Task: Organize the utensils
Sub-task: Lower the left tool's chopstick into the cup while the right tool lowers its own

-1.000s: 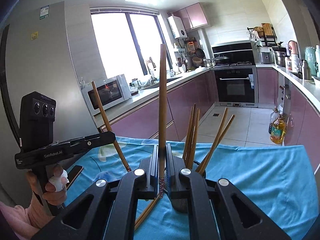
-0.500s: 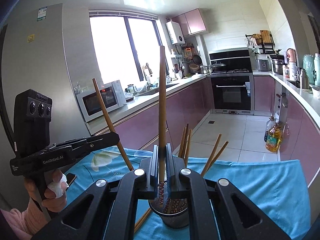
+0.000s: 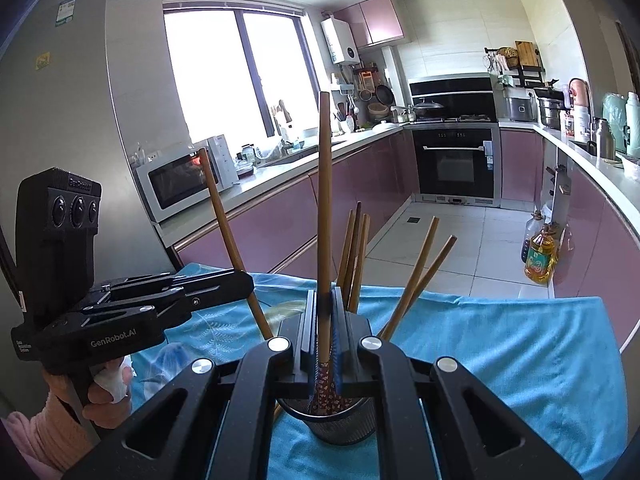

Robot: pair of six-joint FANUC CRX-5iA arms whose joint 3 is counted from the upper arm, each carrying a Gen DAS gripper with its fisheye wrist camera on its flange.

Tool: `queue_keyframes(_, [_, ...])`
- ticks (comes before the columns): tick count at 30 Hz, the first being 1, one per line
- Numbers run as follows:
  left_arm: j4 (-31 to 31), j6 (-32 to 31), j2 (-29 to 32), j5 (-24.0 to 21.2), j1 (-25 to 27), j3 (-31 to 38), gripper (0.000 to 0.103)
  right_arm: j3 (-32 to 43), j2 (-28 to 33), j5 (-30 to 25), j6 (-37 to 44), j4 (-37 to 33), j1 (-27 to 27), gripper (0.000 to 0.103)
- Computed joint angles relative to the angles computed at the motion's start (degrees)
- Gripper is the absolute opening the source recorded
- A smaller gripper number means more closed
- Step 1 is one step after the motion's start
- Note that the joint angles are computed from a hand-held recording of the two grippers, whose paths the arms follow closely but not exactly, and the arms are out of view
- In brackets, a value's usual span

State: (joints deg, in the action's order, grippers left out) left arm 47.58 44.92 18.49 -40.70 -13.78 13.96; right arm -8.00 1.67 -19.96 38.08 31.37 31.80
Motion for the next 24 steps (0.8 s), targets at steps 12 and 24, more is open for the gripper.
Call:
queue_keyframes(12, [-3.5, 0.6, 2.1, -3.0, 0.1, 1.9, 0.008, 2.5, 1.4, -4.0, 6.1, -7.2, 0.5, 0.006])
queue_keyframes(24, [-6.7, 2.8, 3.9, -4.0, -0.1, 4.3, 0.008, 5.4, 3.5, -7.3, 10.3, -12.2, 0.5, 0.006])
